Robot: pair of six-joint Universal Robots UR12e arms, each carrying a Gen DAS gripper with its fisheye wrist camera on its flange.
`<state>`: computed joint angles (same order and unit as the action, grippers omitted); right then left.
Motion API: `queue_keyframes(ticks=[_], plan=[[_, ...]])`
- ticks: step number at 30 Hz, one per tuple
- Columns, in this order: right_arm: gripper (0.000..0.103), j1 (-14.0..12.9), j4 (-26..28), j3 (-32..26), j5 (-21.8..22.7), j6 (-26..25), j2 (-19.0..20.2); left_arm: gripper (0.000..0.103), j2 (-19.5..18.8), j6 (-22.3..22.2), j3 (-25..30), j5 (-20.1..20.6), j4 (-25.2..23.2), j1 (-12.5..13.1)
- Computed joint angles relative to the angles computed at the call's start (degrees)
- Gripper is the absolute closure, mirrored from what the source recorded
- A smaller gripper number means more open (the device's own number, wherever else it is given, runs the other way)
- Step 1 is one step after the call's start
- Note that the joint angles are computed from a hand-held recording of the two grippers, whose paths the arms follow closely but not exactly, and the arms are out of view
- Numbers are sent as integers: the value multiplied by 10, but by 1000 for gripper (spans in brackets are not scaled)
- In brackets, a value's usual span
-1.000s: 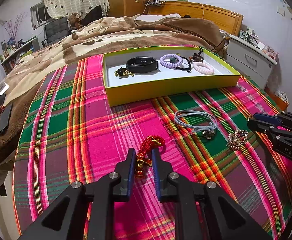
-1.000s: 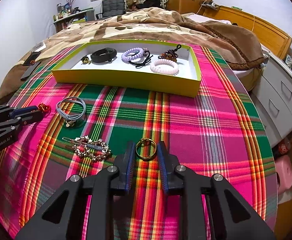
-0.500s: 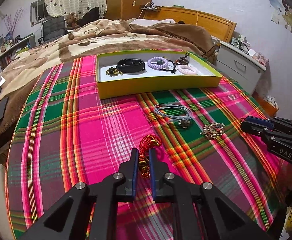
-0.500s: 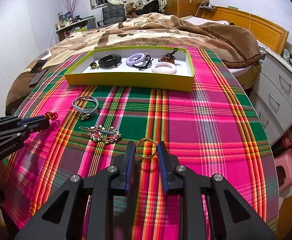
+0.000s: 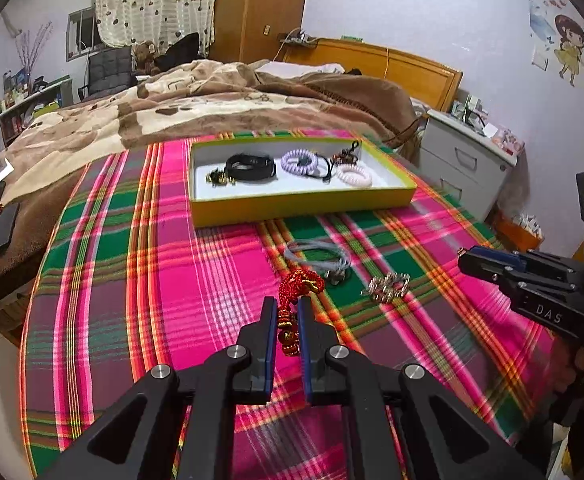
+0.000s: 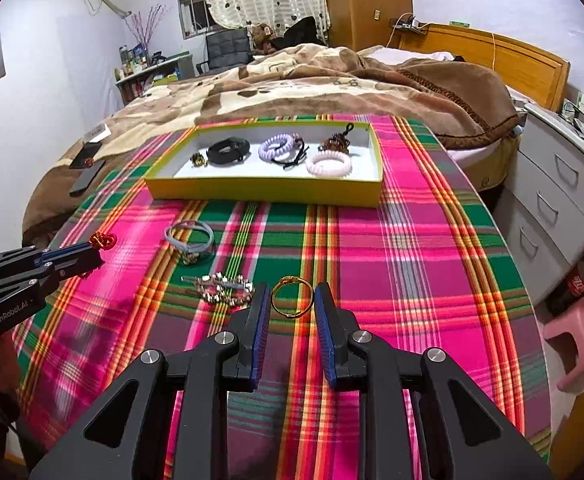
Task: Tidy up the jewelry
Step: 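Carry the gold ring with the right tool while the left tool carries the red tassel into the box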
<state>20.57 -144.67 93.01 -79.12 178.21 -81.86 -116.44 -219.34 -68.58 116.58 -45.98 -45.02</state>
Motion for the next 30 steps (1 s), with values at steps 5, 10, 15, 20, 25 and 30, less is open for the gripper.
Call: queue_keyframes(ticks=[5, 10, 15, 20, 25, 30], plan=[[80, 1, -8, -11, 1, 0, 6, 93, -5, 7, 13, 10, 7, 3], [80, 3, -11, -28, -1, -5, 18, 93, -13, 22, 30, 15, 5, 8], [80, 4, -12, -44, 0, -10, 30, 93, -20, 31, 42, 15, 4, 15], [80, 4, -10, -68, 4, -10, 48, 93, -27, 39, 53, 17, -2, 24], [80, 4, -4, -95, 7, -8, 69, 93, -37, 54, 68, 19, -3, 35], [80, 8, 5, -127, 3, -13, 92, 93, -48, 64, 85, 17, -11, 47]])
